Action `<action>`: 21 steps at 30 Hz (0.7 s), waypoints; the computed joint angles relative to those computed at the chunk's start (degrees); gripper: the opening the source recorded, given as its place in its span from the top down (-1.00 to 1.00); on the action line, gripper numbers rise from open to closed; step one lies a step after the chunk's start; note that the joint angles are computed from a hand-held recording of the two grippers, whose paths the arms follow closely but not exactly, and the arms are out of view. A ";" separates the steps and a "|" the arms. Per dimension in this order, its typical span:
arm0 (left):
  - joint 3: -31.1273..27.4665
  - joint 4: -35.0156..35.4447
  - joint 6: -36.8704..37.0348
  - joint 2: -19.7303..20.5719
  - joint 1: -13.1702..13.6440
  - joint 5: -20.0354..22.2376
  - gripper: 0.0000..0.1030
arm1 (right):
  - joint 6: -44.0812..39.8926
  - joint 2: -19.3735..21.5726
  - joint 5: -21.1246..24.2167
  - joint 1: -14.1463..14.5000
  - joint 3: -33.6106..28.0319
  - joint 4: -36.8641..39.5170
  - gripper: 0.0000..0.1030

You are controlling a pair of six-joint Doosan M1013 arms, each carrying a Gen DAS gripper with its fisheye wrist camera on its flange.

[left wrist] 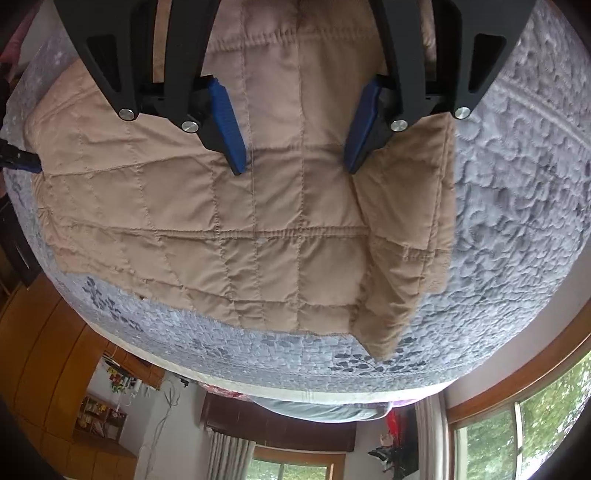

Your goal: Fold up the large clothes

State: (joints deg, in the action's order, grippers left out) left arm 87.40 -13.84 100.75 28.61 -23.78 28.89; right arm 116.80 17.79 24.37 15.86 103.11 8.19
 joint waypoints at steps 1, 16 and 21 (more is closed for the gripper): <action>0.62 -0.97 0.15 -0.77 0.22 -0.20 -0.12 | 0.56 -0.45 0.23 0.17 0.01 -0.90 0.33; 14.26 -13.22 -6.32 -9.22 5.58 -3.07 -0.42 | 3.81 -3.57 5.05 3.42 1.43 -7.91 0.51; 15.37 -34.90 7.11 -7.65 7.56 -1.48 -0.42 | 3.09 -2.75 5.52 2.97 1.65 -6.18 0.63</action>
State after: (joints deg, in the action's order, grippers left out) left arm 102.77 -48.73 107.87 20.96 -16.23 27.40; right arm 119.88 15.03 29.88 18.83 104.75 2.01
